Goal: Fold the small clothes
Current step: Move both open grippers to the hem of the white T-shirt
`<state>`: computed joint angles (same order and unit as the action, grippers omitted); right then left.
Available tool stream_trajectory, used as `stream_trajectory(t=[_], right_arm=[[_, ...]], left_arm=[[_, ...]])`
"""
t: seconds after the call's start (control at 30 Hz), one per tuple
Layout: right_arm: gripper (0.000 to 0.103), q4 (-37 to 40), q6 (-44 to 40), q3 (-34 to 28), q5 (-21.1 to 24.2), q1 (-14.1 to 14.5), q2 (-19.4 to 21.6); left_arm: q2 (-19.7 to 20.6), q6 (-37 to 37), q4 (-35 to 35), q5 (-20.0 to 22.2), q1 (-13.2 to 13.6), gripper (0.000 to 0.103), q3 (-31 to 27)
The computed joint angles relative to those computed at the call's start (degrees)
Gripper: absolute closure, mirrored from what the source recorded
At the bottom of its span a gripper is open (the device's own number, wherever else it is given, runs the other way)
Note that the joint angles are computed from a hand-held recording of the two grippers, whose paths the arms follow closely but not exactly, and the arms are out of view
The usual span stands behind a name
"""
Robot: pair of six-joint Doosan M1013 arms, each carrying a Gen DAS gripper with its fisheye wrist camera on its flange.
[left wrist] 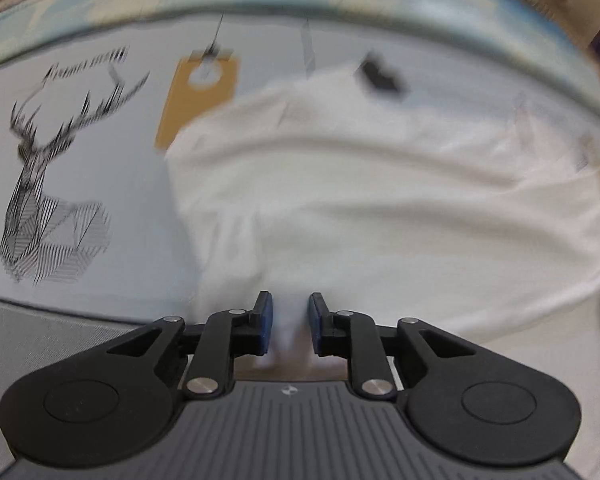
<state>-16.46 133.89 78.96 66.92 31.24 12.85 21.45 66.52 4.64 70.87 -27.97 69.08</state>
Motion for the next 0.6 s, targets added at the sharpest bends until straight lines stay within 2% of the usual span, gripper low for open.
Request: stream_trajectory(t=[0.03,0.1,0.17,0.3,0.4,0.53,0.6], right_arm=[[0.078,-0.1,-0.3,-0.2,1.1,0.1,0.4],[0.078,-0.8,-0.6,-0.7,5.1,0.3,1.4],[0.078,-2.2,0.8,-0.4,6.6,0.9,1.4],[0.077,-9.8,6.5,0.9,4.0,3.3,-1.0],[0.075,-14.8,12.2,2.4,2.5,5.3,-3.5],[0.074,-18.1,20.1,5.2,-0.1,8.6,-7.7],[0.071,-20.0,22.3,6.4,-0.1,10.9,-9.4]], left_arm=[[-0.8,0.5,0.6,-1.6,-0.2,0.074,1.2],[-1.0,0.9,2.4,-1.0,-0.9,0.071,1.0],[-2.1,-0.3,2.5,-2.4,-1.1,0.07,1.4],[-5.5,-0.1,4.3,-7.4,-1.8,0.064,4.1],[-8.4,-0.5,8.9,-11.2,-3.3,0.058,6.9],[-11.6,-2.8,9.5,-13.9,-4.2,0.055,9.5],[-13.1,-6.7,9.4,-13.2,-4.7,0.055,10.2]])
